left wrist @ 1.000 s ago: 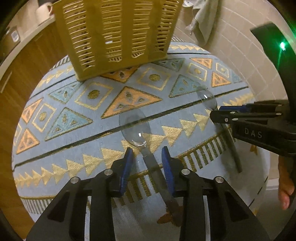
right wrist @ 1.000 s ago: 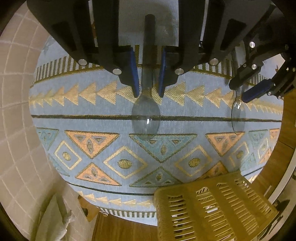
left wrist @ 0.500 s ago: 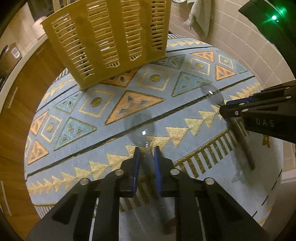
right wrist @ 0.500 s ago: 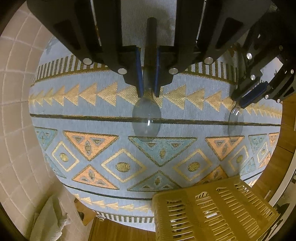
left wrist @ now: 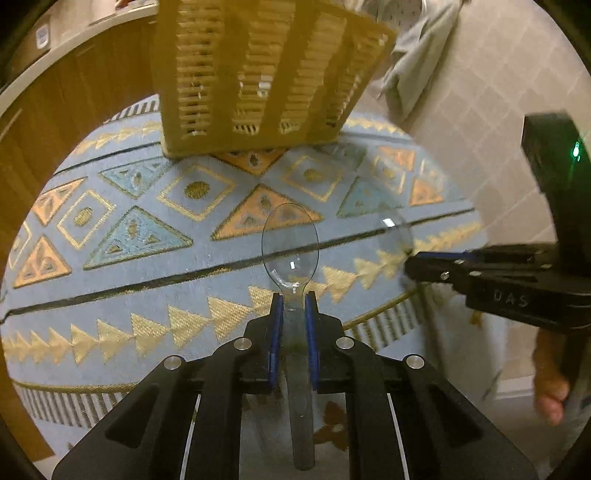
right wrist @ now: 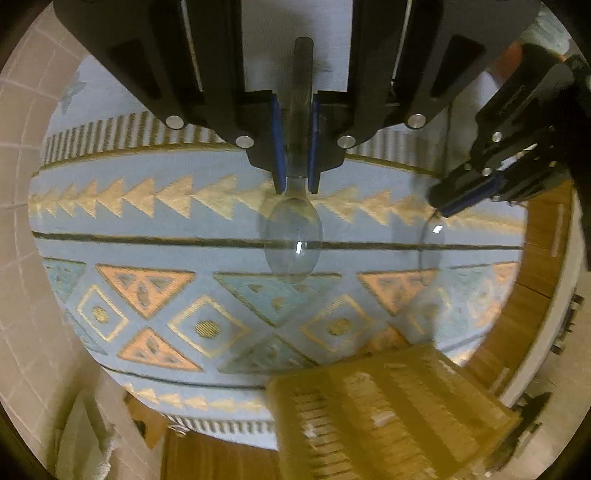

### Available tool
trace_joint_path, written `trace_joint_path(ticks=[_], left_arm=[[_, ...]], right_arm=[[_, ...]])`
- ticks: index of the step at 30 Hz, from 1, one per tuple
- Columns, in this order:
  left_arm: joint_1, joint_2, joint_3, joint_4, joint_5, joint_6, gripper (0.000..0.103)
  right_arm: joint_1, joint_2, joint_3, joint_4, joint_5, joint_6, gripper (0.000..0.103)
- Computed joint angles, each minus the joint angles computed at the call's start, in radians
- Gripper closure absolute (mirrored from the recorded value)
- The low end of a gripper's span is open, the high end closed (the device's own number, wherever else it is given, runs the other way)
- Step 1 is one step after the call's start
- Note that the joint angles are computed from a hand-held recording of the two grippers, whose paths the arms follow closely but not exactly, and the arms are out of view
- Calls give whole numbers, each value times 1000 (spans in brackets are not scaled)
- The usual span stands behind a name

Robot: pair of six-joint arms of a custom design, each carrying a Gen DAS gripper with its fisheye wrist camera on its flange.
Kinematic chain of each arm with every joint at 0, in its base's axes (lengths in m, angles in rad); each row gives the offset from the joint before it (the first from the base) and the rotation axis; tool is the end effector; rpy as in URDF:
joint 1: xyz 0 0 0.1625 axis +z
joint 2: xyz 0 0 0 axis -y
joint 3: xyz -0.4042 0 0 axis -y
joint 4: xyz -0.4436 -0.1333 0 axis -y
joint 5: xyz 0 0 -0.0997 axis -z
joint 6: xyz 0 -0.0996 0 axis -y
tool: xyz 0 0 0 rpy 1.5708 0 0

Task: Organize utensils
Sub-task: 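Grasp a clear plastic spoon with the right gripper while the left gripper grasps another, then carry both clear spoons up over the caddy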

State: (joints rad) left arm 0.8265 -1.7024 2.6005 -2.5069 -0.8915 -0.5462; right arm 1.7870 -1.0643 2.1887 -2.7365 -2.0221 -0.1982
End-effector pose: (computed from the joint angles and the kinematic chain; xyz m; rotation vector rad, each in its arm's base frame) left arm -0.0767 -0.3724 0.1426 0.2360 2.5488 -0.5828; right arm 0.1931 -0.4602 0.0304 0.5409 -2.6351 0.0611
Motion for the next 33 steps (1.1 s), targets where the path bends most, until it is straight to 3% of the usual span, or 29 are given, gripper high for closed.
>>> trace_joint_path(ticks=[4, 9, 12, 16, 20, 24, 31, 33], left_arm=[[-48, -132, 34, 0, 6, 18, 93], [-135, -307, 53, 33, 46, 26, 93], [-174, -316, 44, -47, 84, 82, 93], [-214, -277, 30, -231, 146, 213, 93], [-185, -154, -17, -449, 152, 356, 93], [-165, -62, -68, -554, 183, 436, 93], [-94, 92, -161, -840, 147, 619, 93], [-67, 132, -178, -952, 103, 687, 93]], right_arm=[[15, -52, 26, -43, 90, -42, 93], [55, -109, 57, -176, 183, -118, 93], [81, -118, 58, -262, 221, -164, 93], [123, -99, 43, -401, 225, -221, 93], [162, -57, 3, -551, 228, -280, 93], [168, -26, -32, -650, 250, -299, 93], [162, 76, -120, -840, 265, -318, 93], [159, 134, -154, -955, 245, -339, 93]])
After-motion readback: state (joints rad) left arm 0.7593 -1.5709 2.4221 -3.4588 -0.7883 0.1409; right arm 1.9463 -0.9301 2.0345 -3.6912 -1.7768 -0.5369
